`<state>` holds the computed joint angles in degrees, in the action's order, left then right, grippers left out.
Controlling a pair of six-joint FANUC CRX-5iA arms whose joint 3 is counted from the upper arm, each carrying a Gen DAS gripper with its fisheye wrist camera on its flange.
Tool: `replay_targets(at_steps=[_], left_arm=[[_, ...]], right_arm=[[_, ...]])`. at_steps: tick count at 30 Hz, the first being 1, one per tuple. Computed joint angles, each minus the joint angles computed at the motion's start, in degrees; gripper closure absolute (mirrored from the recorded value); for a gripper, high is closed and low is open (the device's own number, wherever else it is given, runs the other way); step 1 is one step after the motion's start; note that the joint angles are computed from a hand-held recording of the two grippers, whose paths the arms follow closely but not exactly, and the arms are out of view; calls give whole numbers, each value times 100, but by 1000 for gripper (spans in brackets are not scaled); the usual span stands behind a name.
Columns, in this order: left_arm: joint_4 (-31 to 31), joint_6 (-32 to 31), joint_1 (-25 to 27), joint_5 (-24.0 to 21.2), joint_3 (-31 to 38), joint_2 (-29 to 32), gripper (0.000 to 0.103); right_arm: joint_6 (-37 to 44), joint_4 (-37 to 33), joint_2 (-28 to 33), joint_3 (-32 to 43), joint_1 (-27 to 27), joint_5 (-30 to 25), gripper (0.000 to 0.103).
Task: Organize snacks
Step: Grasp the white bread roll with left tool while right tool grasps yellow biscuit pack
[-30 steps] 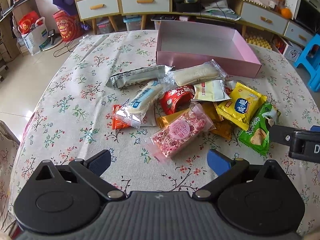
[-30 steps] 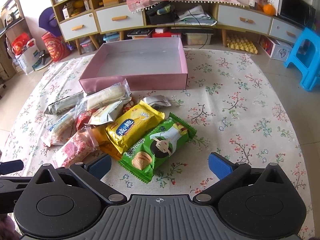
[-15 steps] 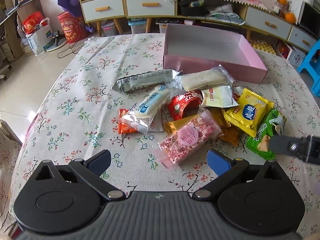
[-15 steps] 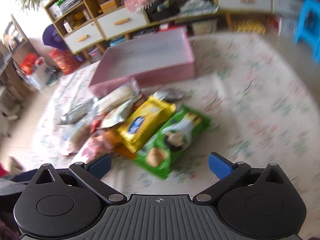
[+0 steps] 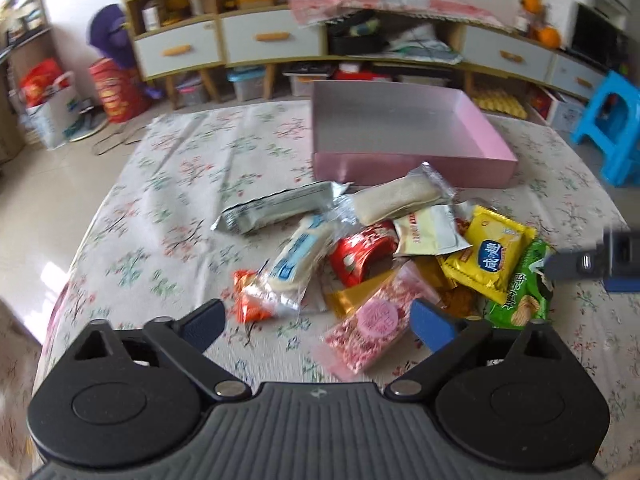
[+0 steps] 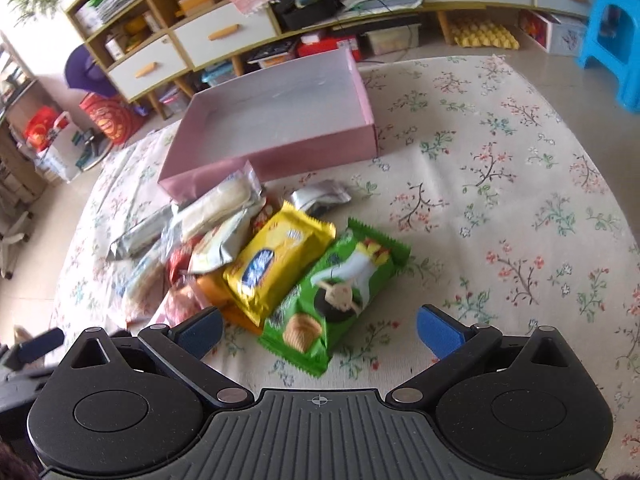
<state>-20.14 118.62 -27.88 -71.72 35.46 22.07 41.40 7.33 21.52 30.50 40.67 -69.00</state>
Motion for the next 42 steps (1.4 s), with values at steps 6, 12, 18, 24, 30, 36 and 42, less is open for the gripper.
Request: replay_targets(at_steps=[6,12,18,24,30,36,42], left_arm=[[-944,-281,-225,-263,614,401,15],[-501,-426,81,241,476,485,22],[21,-995,314,976,203,500,24],[781,-2207,507,1763,-139,537,26],[1174,-3087,601,1966,-154,716,42],[1286,-3135,633,1972,-127,796,41],[1238,-2955,627,1958,-41,864,39]], right_arm=[[-285,-937,180,344,-357,278,25],[-582,-1338,418,569,-484,243,60],[-684,-1283,640,814,-507,243,60],[-675,-1408,832,1033,-584,188,60],[-393,-1449,1131,1361,-639,43,60],[-37,-1387,1308,1609,-601,-74,56],[67,-1322,1391,1718,-593,-158,56]])
